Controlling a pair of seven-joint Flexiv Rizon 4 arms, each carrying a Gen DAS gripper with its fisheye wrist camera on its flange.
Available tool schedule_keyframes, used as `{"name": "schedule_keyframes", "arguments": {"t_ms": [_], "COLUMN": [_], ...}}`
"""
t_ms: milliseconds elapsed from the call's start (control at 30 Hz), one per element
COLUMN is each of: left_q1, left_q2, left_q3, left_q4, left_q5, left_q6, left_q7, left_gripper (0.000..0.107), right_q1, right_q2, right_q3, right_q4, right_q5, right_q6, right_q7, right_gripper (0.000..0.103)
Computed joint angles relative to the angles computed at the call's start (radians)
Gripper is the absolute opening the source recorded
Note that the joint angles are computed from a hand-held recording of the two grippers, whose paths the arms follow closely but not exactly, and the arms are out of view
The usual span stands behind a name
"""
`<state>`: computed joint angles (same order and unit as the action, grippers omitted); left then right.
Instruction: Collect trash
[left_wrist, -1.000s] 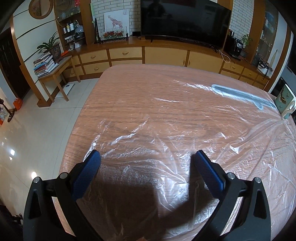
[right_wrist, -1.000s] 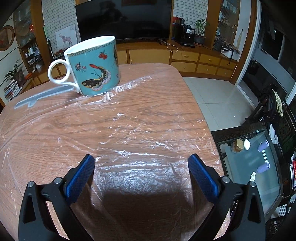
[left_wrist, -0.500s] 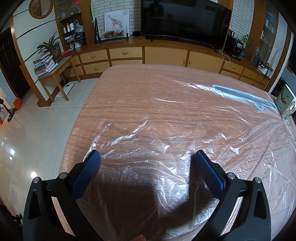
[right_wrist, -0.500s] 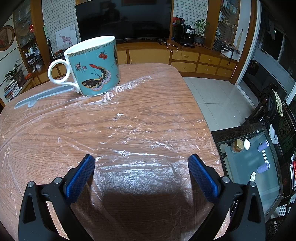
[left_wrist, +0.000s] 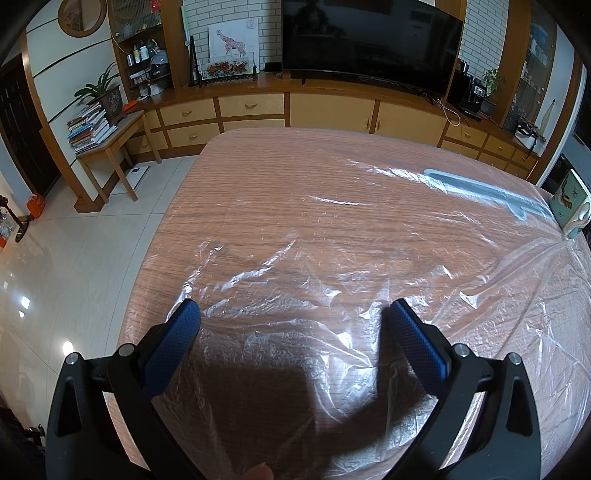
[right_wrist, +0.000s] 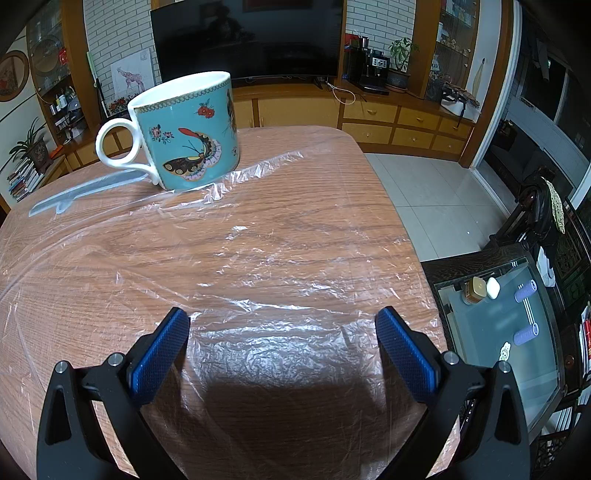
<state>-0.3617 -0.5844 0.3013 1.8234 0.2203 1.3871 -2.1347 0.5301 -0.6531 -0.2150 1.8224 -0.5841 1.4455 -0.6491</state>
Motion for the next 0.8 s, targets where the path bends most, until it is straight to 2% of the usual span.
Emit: {"name": "schedule_keyframes", "arguments": {"t_ms": [800], "left_q1": [0.014], "left_q2": [0.006], "left_q3": [0.002], "left_q4": [0.023], "left_q5": [-0.011], "left_q6": [0.020], "left_q7": [0.016], "left_gripper": [0.102], "right_q1": [0.001], "right_q2": [0.000], "right_q3": [-0.001], "right_q4": [0.000], "right_q5": [0.003], "right_q6": [0.000], "right_q7": [-0.002], "right_gripper": [0.099]}}
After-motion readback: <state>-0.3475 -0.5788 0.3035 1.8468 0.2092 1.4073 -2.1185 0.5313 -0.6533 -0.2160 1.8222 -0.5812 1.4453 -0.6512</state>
